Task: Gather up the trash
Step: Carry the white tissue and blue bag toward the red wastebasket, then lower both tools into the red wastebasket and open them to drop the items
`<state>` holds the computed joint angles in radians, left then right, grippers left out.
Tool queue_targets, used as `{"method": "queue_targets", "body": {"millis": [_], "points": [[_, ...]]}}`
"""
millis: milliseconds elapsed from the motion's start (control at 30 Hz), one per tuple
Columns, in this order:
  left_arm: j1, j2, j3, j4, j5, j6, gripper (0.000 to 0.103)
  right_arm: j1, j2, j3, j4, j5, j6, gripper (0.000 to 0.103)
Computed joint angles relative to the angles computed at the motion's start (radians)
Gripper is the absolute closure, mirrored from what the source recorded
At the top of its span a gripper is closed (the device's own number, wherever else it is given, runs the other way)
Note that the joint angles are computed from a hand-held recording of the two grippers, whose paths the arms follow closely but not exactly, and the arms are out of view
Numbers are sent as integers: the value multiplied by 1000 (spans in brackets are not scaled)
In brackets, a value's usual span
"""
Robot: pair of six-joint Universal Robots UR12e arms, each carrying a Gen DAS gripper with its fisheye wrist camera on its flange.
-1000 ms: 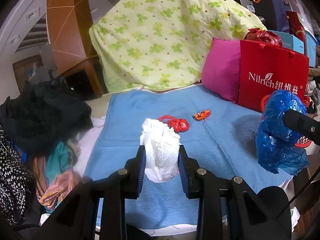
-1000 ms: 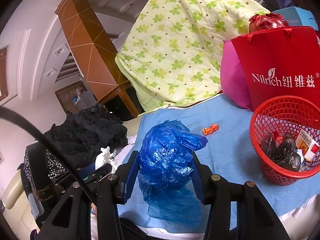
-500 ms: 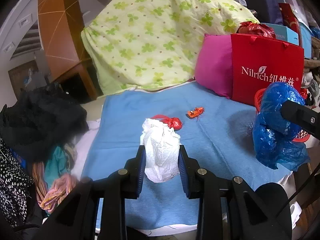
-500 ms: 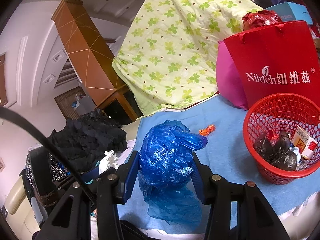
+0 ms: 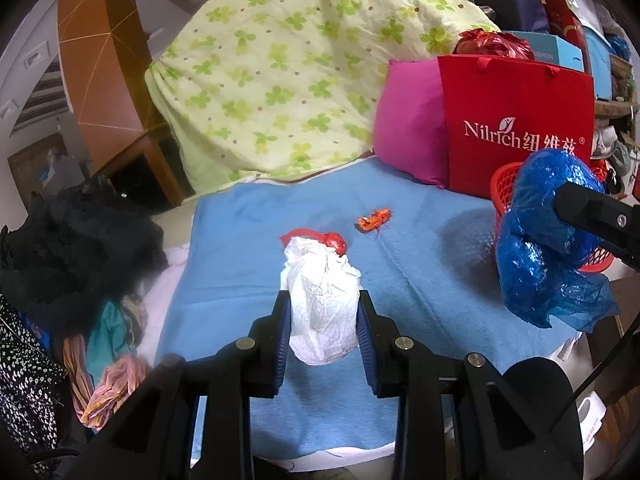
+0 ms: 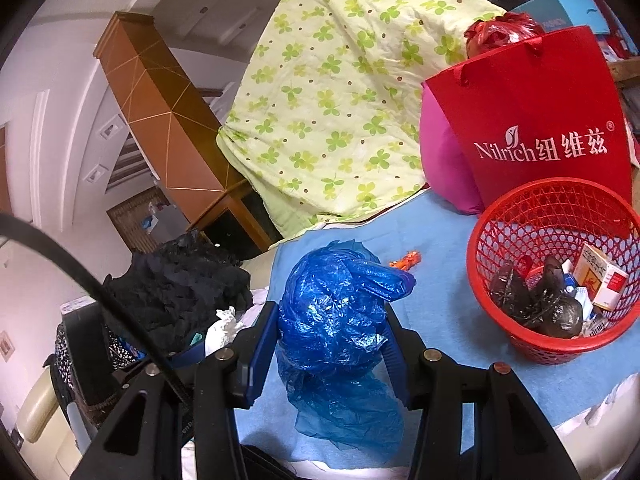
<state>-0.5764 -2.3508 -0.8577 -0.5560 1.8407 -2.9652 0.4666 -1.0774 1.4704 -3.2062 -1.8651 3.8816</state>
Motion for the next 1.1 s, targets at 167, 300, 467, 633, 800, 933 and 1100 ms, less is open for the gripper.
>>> {"method": "queue_targets", "body": {"millis": [167, 300, 467, 633, 800, 933, 1100], "points": [[-7, -6, 8, -10, 3, 11, 69, -2, -5, 14, -15, -2, 16, 50], [-12, -13, 19, -22, 6, 19, 69, -4, -10, 28, -28, -4, 26, 50], [-19, -27, 40, -38, 4, 34, 69, -11, -20, 51, -47, -8, 45, 50], [-29, -42, 68, -54, -6, 43, 69, -12, -34, 77, -62, -28, 60, 50], [-41, -62, 102, -72, -23, 55, 69, -19, -52, 107, -76, -54, 70, 50], [-50, -77, 130, -87, -34, 71, 69, -24, -71, 140, -89, -86, 85, 50], [-63, -97, 168, -104, -42, 89, 69, -32, -95, 180, -102, -118, 115, 50]]}}
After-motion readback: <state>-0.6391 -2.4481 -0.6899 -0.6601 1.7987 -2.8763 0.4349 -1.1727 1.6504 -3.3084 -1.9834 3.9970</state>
